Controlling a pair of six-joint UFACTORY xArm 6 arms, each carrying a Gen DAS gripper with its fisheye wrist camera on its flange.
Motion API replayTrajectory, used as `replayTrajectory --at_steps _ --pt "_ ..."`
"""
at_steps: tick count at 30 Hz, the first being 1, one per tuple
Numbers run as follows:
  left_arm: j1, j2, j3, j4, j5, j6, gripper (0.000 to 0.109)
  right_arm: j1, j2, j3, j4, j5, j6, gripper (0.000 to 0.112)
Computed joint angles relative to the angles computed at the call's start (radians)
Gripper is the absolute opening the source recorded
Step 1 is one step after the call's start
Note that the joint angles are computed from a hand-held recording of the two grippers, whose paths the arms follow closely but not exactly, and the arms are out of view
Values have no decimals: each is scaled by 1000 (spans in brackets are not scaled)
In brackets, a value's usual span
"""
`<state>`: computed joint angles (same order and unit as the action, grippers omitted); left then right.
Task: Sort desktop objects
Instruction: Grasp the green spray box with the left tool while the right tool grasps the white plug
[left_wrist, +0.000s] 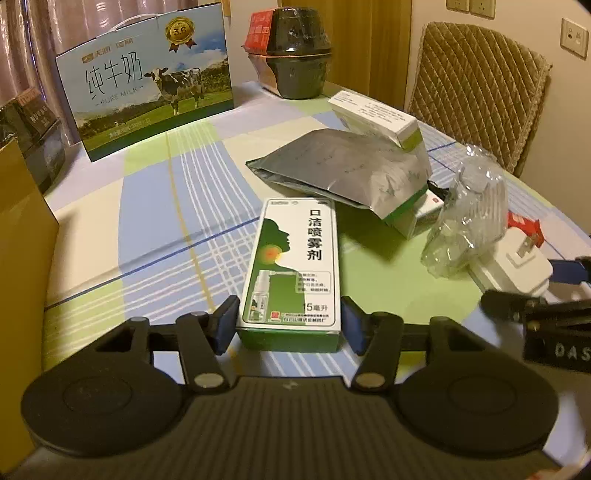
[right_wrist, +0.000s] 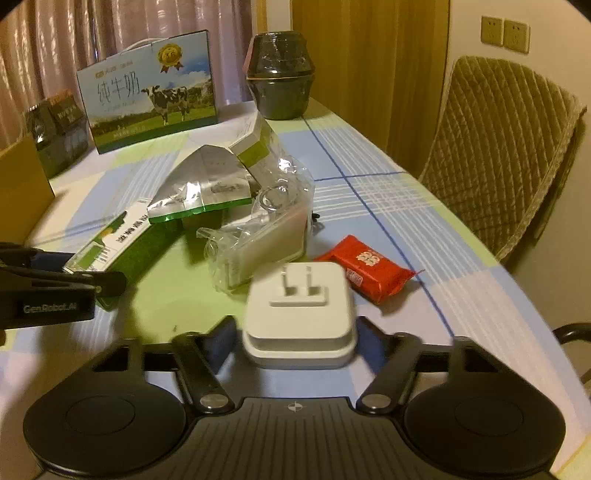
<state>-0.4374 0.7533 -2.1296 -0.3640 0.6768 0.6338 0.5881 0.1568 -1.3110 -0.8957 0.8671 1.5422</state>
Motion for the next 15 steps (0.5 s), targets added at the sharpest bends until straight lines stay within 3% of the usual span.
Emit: replayTrajectory --at_steps 15 --pt "-6 -400 558 96 -136 -117 51 65 -71 65 63 -10 -34 62"
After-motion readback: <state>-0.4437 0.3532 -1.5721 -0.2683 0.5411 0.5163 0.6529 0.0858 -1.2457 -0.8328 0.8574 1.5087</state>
